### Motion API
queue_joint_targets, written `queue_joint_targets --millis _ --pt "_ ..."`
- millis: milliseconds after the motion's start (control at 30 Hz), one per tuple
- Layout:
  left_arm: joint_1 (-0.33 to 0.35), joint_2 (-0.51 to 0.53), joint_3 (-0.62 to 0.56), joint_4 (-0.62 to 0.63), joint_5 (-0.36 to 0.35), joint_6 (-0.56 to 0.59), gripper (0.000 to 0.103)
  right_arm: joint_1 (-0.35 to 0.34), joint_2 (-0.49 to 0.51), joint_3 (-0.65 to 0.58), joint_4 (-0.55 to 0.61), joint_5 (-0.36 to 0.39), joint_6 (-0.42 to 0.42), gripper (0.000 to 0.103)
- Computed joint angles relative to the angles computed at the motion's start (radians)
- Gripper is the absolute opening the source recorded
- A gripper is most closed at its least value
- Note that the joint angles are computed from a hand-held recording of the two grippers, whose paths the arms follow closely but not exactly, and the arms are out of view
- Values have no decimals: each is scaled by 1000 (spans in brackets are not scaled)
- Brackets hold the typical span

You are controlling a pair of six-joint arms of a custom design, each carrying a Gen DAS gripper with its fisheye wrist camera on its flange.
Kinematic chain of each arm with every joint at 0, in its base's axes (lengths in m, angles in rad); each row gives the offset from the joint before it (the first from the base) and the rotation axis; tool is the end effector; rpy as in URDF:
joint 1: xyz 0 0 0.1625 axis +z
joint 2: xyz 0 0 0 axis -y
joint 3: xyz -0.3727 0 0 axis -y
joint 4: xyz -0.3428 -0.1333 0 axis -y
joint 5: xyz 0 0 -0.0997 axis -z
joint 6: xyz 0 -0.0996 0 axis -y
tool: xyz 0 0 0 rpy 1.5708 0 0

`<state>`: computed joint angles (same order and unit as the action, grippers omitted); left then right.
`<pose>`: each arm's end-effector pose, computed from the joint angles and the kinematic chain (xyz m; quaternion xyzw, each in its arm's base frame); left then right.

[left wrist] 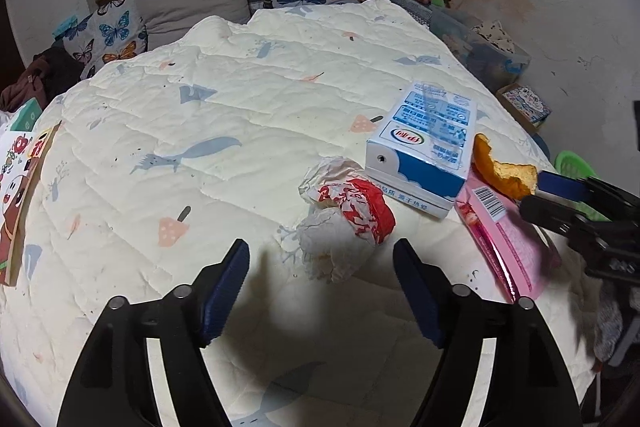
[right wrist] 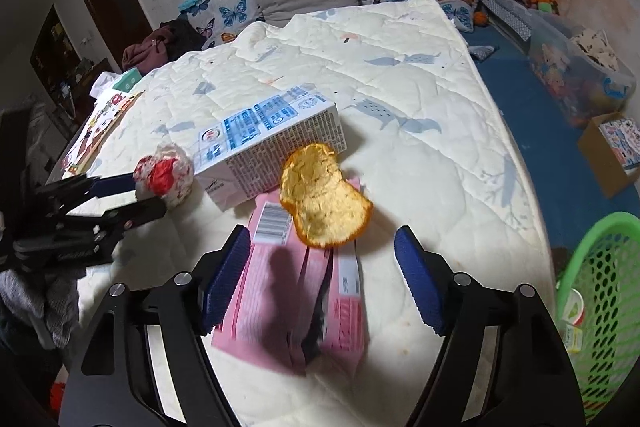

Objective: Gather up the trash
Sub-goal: 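Grasp the bread slice with the right gripper while the left gripper grasps the crumpled tissue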

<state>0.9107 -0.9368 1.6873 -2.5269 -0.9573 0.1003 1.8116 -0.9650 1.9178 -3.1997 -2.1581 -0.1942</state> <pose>-0.2086 -0.5796 0.1696 0.3231 0.8921 -0.1770 0.2616 0.2048 -0.5063 0.1872 0.1011 -0.9025 0.3237 0.2656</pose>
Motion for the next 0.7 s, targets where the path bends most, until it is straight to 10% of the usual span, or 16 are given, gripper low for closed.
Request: queue_joint_targets --millis 500,700 --pt "20 39 -65 37 -27 9 79 -19 35 -46 2 5 -1 46" --pt "23 44 -73 31 -56 15 64 -7 11 -7 -38 15 -9 41"
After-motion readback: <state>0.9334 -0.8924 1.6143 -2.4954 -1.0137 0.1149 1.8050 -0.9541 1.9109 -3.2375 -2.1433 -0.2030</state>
